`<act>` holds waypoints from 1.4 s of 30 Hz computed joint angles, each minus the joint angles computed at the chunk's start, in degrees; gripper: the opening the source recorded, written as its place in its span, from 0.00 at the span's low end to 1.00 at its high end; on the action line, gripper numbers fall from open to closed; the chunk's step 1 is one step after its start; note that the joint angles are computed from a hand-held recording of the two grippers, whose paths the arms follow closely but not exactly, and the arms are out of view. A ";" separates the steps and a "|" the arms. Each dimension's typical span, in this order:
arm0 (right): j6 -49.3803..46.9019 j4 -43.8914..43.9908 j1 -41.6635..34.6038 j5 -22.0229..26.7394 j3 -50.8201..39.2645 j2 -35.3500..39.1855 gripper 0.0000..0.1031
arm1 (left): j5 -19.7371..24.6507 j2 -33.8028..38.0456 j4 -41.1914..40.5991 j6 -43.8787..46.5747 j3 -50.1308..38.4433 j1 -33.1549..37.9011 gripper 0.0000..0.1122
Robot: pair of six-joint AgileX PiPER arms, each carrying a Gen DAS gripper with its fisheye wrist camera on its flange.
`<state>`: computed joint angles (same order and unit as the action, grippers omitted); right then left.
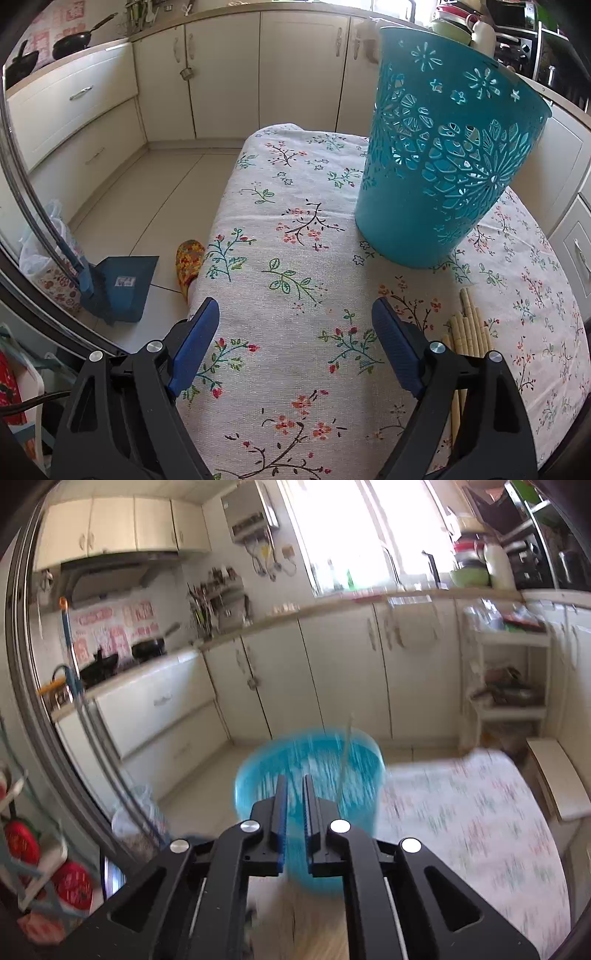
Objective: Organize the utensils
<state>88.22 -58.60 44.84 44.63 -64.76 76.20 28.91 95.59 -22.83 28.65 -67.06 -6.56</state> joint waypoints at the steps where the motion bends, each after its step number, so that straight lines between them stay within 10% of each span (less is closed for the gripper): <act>1: 0.03 1.65 1.65 1.83 1.29 -0.60 0.08 | -0.02 0.05 0.09 -0.16 -0.01 0.01 0.72; 15: -4.12 22.44 3.40 3.86 10.06 4.83 0.08 | -0.30 0.41 3.06 -4.29 -0.46 -0.48 0.72; 42: -4.22 20.71 4.64 7.48 12.02 3.73 0.08 | 0.21 0.26 1.87 -2.68 -0.53 -0.75 0.72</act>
<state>83.99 -37.89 49.48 52.11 -52.74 79.93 29.12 95.84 -20.97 25.97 -67.59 -7.30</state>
